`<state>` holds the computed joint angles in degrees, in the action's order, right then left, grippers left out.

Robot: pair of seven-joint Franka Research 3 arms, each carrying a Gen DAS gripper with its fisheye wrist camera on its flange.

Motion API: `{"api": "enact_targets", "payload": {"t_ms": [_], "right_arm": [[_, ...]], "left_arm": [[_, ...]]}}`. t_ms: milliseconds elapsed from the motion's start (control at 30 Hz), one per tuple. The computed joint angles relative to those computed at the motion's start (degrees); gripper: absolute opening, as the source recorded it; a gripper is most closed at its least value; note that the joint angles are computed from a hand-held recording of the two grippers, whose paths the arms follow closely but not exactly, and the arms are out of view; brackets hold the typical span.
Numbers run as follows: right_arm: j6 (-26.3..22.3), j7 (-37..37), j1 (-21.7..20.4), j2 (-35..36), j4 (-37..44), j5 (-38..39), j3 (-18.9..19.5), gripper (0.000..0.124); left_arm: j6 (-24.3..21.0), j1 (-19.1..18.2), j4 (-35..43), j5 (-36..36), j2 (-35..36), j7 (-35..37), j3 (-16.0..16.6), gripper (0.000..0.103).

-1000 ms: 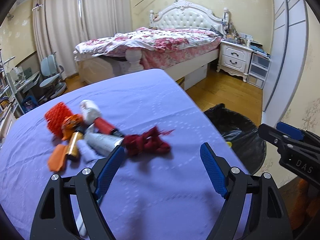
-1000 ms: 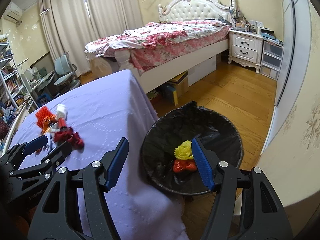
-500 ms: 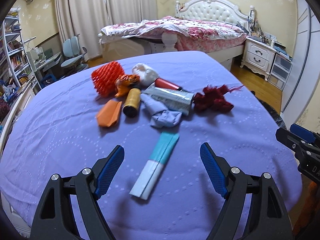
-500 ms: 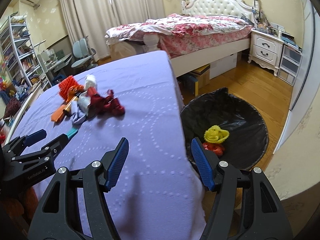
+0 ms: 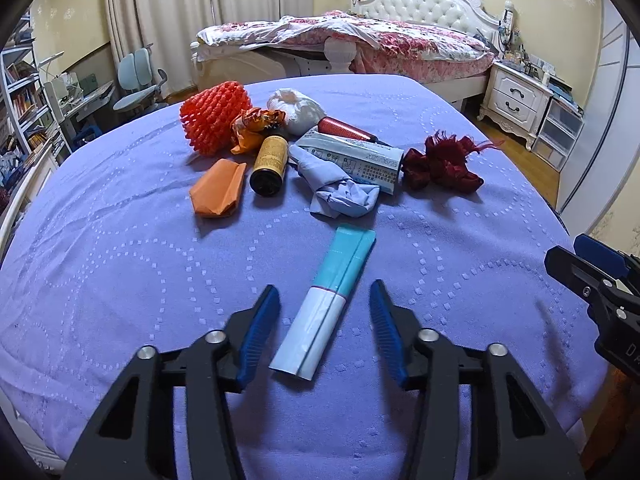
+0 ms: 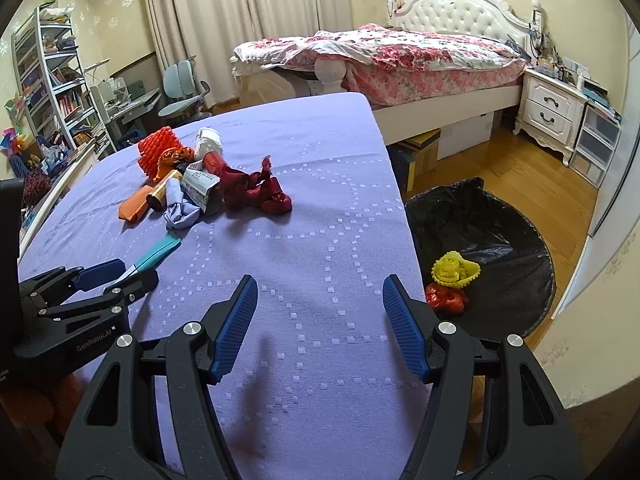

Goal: Collect trash
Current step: 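Grasp the white-and-teal tube with the left gripper, then grasp the dark red ribbon with the right gripper while the left gripper holds the tube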

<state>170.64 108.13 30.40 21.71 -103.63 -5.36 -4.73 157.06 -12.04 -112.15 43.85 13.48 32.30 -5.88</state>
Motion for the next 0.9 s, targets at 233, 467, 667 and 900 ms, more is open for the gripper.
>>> {"api": "enact_targets", "payload": {"t_ms": [233,467,667,900], "right_arm": [[-0.6,-2.0,-0.5,1.2,2.2,0.8,1.1,0.064],[-3.1,-6.1,-1.2,4.7,8.5,2.4,2.9,0.064],[-7.4,-8.0,-0.8,9.9,17.0,3.0,2.8,0.064],[-13.5,-9.4,-0.8,16.0,27.3,3.7,3.1,0.064]], "left_arm": [[1.9,0.7,-0.8,0.9,-0.4,-1.5,0.6,0.02],[2.7,-0.2,-1.3,7.0,-1.4,-6.9,1.8,0.018],[2.4,0.7,-1.1,9.3,-1.6,-9.4,1.5,0.018],[2.8,1.9,-1.5,10.8,-2.3,-13.4,2.0,0.018]]}}
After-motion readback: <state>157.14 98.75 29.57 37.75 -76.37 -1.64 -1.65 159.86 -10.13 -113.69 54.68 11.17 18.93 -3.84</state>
